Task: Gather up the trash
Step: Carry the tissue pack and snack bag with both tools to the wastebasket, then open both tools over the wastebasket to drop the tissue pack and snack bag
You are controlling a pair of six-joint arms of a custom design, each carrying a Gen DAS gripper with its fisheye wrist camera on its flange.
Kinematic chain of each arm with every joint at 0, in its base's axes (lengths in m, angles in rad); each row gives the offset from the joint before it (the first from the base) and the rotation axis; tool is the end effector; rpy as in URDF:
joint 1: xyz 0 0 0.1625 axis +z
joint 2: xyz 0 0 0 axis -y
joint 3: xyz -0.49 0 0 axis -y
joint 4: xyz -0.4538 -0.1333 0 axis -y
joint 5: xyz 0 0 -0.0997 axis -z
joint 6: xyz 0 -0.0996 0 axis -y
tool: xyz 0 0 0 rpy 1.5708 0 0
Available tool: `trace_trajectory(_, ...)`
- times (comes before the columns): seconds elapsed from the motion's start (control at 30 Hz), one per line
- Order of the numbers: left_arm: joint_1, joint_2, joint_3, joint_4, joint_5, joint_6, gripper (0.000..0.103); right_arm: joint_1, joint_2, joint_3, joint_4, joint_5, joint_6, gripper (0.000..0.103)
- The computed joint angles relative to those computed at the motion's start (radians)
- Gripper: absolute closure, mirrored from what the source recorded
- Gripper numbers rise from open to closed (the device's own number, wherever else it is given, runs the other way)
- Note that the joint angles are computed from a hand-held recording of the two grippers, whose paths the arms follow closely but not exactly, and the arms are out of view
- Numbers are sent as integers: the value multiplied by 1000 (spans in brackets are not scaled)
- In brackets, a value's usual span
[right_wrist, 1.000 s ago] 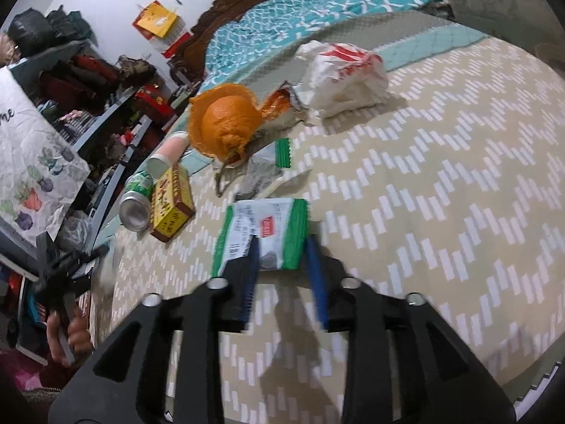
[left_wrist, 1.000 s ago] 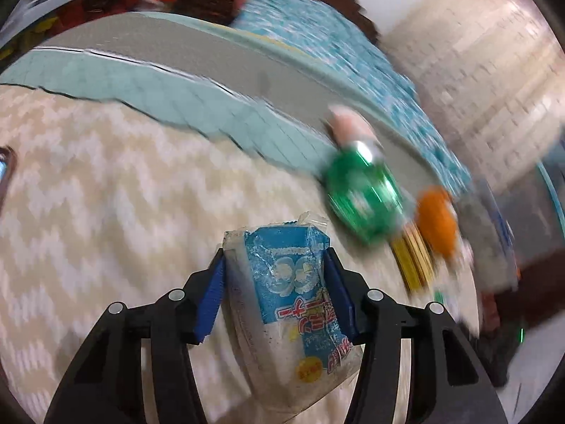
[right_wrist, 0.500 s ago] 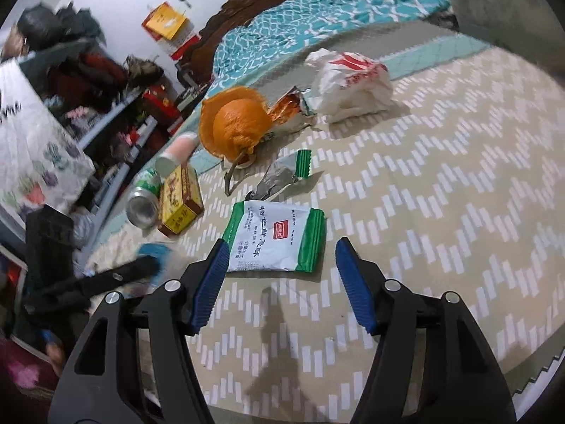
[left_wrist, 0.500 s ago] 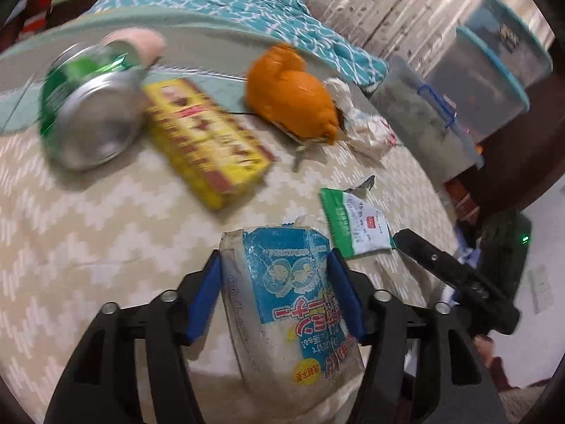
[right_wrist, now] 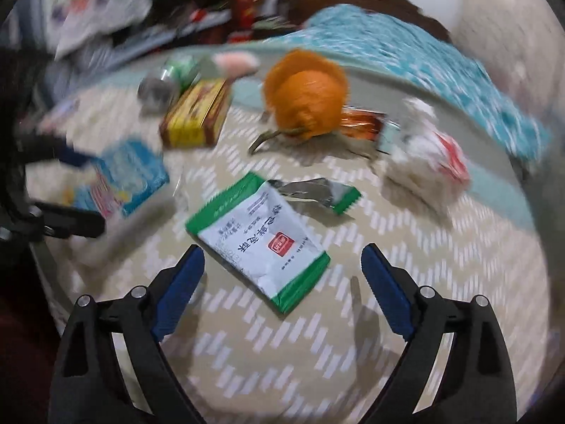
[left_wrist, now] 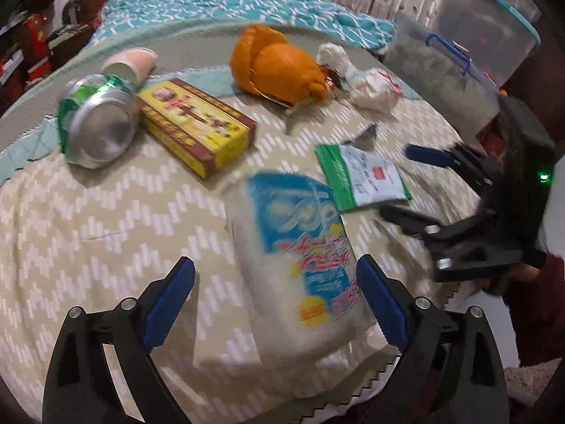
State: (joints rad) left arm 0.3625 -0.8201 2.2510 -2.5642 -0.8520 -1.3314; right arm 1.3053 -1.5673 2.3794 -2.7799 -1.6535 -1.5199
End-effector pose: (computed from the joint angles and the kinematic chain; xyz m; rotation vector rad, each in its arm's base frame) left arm -0.3559 -0.3477 -0.0387 0.0531 2.4387 -0.7121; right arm 0.0041 -0.4615 0.2702 1.6068 -2.2560 0.2602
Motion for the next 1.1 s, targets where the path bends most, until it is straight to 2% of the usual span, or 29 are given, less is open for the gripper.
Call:
trace_trajectory(0.07, 10, 19, -25, 22, -8, 22, 15, 4, 8, -17, 42, -14, 10, 18)
trace_trajectory(0.1, 14, 25, -31, 32, -11, 27, 18, 1, 1, -28, 84, -6, 16, 32)
trace_trajectory(0.13, 15, 29, -40, 60, -7, 23, 33, -12, -14, -30, 110, 15, 9, 50)
trace_trajectory(0.17, 10, 31, -48, 96, 8, 14, 55, -26, -28, -20, 94, 33, -1, 59)
trace_trajectory(0.23, 13, 27, -44, 66, 2, 45, 73, -61, -67, -15, 128, 78, 4, 74)
trace_trajectory(0.3, 22, 28, -47, 42, -1, 63, 74, -96, -102, -16, 172, 126, 22, 82)
trace_trajectory(0.43, 49, 60, -74, -81, -21, 184, 75, -181, -163, -4, 165, 226, 60, 85)
trace_trajectory(0.5, 67, 94, -121, -132, -36, 295, 75, -218, -177, -7, 137, 269, 90, 86)
trace_trajectory(0.57, 84, 131, -175, -166, -51, 398, 75, -253, -183, -17, 91, 314, 134, 86)
trace_trajectory(0.67, 121, 198, -282, -194, -91, 546, 75, -293, -163, -63, 8, 376, 253, 86)
trace_trajectory(0.83, 172, 333, -517, -168, -141, 777, 74, -332, -118, -181, -37, 421, 425, 86)
trace_trajectory(0.9, 192, 403, -646, -142, -167, 868, 74, -348, -94, -246, -30, 438, 498, 86)
trace_trajectory(1.1, 238, 605, -1020, 8, -225, 1028, 74, -376, -5, -434, -1, 443, 672, 86)
